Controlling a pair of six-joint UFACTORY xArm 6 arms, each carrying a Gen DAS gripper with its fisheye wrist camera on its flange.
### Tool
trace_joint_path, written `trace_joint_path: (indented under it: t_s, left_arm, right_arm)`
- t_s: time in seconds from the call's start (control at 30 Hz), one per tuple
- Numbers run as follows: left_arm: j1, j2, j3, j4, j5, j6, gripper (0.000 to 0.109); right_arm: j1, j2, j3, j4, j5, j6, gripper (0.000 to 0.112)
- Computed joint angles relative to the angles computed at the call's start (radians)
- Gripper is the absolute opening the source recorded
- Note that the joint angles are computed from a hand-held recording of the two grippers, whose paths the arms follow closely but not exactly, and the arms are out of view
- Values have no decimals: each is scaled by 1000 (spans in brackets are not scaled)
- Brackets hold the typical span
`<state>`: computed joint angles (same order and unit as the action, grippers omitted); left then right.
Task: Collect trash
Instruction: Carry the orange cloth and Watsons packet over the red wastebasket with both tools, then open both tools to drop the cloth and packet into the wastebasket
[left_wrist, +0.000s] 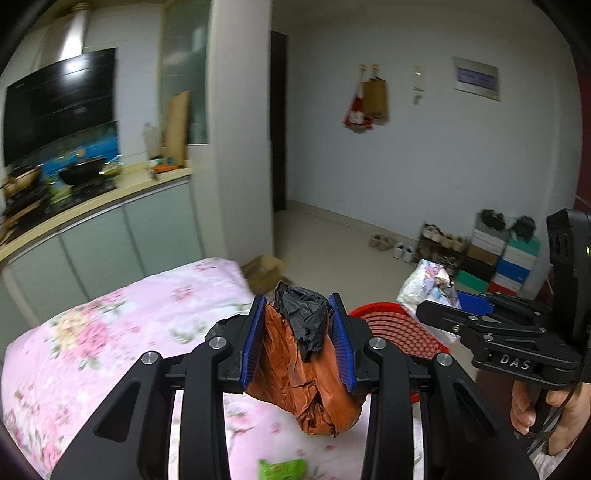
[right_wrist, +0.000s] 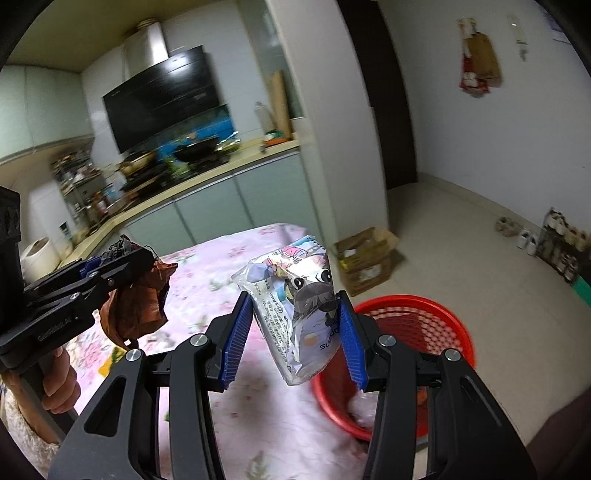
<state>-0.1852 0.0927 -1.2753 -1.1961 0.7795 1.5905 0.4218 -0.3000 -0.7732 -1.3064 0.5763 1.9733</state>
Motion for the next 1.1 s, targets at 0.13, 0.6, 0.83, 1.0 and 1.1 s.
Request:
trace_joint_path:
  t_s: [0.13, 0.6, 0.83, 1.0, 1.1]
  left_arm:
    - [-41, 19, -13, 41, 26, -27, 33]
    - [-163, 177, -110, 236, 85, -194, 33]
    - [-208, 228, -147, 303, 96, -261, 34]
    - [-221, 237, -141, 321, 92, -278, 36]
    - [-222, 247, -150, 328, 102, -296, 41]
  right_arm:
    - [-4, -47, 56, 30, 43, 21, 45]
    - [-86, -58, 143, 173, 32, 42, 45]
    - [-158, -17, 165, 250, -48, 28, 45]
    - [-222, 12, 181, 234, -168, 62, 48]
    - [-246, 20, 190, 210, -215, 89, 52]
